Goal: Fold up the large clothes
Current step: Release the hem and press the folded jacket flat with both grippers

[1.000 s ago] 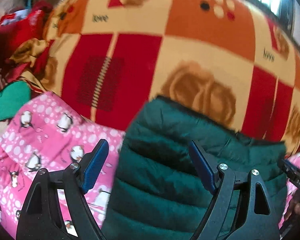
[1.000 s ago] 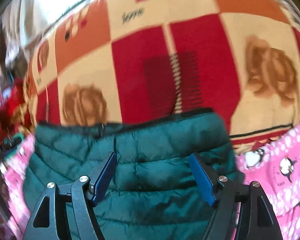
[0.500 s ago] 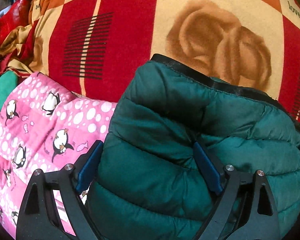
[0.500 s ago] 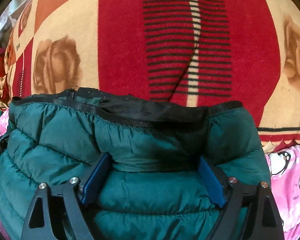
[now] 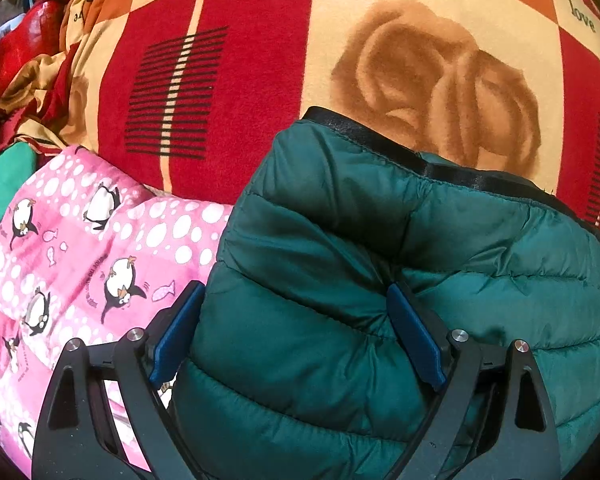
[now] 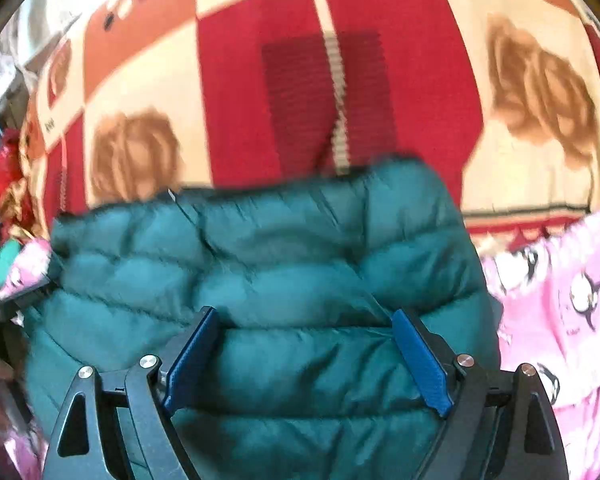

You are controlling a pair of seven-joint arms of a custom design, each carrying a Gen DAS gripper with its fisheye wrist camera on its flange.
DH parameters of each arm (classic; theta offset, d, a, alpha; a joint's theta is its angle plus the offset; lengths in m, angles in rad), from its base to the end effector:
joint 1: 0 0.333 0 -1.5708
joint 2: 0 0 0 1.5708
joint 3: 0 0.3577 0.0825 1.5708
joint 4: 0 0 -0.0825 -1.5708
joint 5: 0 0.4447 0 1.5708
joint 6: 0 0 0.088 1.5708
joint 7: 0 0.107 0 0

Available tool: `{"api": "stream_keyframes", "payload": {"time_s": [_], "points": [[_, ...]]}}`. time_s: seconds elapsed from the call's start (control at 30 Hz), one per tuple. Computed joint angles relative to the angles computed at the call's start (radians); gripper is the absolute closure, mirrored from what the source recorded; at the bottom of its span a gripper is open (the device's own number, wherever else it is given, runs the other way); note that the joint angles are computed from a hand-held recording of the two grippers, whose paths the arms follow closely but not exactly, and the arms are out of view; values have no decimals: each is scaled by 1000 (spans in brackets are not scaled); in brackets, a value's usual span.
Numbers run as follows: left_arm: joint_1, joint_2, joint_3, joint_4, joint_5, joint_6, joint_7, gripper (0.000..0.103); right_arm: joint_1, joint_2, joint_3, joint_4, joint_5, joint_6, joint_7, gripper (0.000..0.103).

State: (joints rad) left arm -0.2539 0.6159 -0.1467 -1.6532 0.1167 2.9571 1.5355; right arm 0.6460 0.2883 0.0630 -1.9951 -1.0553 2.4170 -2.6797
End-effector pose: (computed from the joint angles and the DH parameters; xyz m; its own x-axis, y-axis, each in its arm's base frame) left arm 0.7449 -0.3008 0.3322 -0.4089 -0.9124 0.0173 -0.7049 0.3038 -0.6410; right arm 0.5158 0.4344 0.3320 -0.4646 -0.8705 -0.1624 -0.6177 0.4500 -0.6449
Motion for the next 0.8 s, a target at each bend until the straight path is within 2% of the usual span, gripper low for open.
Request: {"api": "stream_keyframes", "payload": {"time_s": [0.07, 0.2, 0.3, 0.47, 0.63, 0.8], "points": [[-3, -9, 6, -24, 4, 32, -4, 12, 7, 8, -7, -2, -33, -9, 18, 16], [-4, -21, 10, -52, 6, 69, -11, 12, 2, 4, 1, 0, -3, -15, -2, 16], [9, -29, -2, -70, -4, 88, -8, 12, 19, -27, 4, -13, -37, -28, 64, 16], [5, -39, 5, -86, -8, 104, -13, 12, 28, -82, 43, -55, -61, -67, 111, 16], [19, -53, -6, -109, -15, 111, -7, 12, 22, -66, 67, -64, -9, -85, 78, 16], [10, -92, 9, -162, -11, 130, -13, 12, 27, -19, 53, -30, 28, -90, 32, 14]]}}
